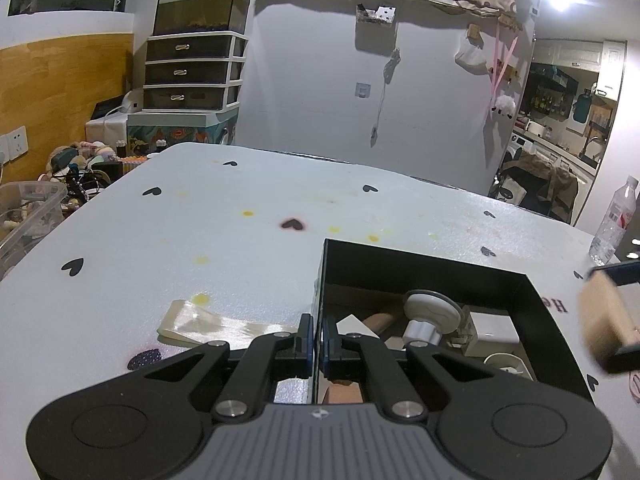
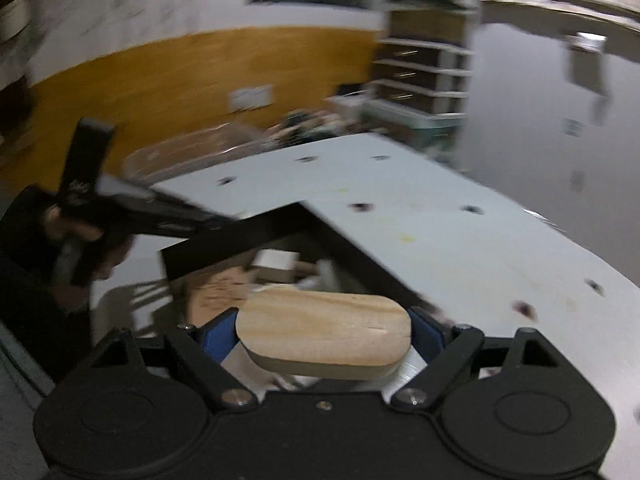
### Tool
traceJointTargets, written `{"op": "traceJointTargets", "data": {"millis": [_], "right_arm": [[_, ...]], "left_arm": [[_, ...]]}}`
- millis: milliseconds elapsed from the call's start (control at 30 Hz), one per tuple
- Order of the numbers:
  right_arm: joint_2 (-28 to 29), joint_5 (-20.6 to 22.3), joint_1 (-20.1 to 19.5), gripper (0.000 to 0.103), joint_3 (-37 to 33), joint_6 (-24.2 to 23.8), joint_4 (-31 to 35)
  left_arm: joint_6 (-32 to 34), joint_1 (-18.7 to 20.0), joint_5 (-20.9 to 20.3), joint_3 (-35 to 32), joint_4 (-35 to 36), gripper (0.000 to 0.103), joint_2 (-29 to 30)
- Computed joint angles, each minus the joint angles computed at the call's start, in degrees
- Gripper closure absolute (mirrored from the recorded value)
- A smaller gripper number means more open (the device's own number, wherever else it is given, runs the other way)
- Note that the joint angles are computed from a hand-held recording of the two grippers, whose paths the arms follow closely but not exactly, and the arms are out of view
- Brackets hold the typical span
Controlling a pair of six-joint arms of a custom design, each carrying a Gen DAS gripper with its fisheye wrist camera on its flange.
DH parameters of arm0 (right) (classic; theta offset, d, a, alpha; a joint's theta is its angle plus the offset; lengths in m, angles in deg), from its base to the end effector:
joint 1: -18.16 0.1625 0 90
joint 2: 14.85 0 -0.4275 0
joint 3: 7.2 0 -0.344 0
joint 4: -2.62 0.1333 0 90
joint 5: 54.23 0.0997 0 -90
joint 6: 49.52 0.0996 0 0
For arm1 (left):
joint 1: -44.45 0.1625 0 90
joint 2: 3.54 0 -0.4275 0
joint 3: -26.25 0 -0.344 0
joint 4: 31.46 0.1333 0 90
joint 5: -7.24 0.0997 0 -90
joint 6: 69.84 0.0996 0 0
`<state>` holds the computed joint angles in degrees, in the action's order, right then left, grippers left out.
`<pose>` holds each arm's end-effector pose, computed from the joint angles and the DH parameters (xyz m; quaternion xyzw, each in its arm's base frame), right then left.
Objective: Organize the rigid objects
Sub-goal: 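Carry the wooden block into the black box and open the right tool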
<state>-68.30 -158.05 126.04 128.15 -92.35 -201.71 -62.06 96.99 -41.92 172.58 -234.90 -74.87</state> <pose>0.2390 -0.3842 0.1372 0.4527 -0.8395 0.2457 0.1727 -0.0559 -0.3992 0.2382 0.2343 0.8610 -0.3826 0.2394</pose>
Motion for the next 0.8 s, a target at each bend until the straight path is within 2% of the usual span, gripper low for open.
{"op": "traceJointTargets", "data": {"millis": [167, 333, 500, 567, 800], "right_arm": [[1.62, 1.48, 1.13, 0.014, -7.22, -1.34, 15.99], [3.61, 1.30, 1.42, 0.014, -11.63, -2.47, 24.52], [5.31, 1.56, 1.15, 0.014, -14.31, -0.85, 28.49], [5.33, 2.13, 0.73, 0.010, -14.52, 0.24, 29.33], [3.90, 1.89, 0.21, 0.008, -12.99, 2.60, 28.44]], "left_arm": [[0.47, 0.60, -0.92, 0.08, -0.36, 0.100, -0.27], [0.92, 1.24, -1.91, -0.09, -0.52, 0.100, -0.37], [1.14, 1.54, -2.40, 0.05, -0.66, 0.100, -0.59], [1.21, 1.56, -2.38, 0.01, -0.67, 0.100, -0.55], [1.13, 1.55, -2.35, 0.03, -0.66, 0.100, -0.58]]}}
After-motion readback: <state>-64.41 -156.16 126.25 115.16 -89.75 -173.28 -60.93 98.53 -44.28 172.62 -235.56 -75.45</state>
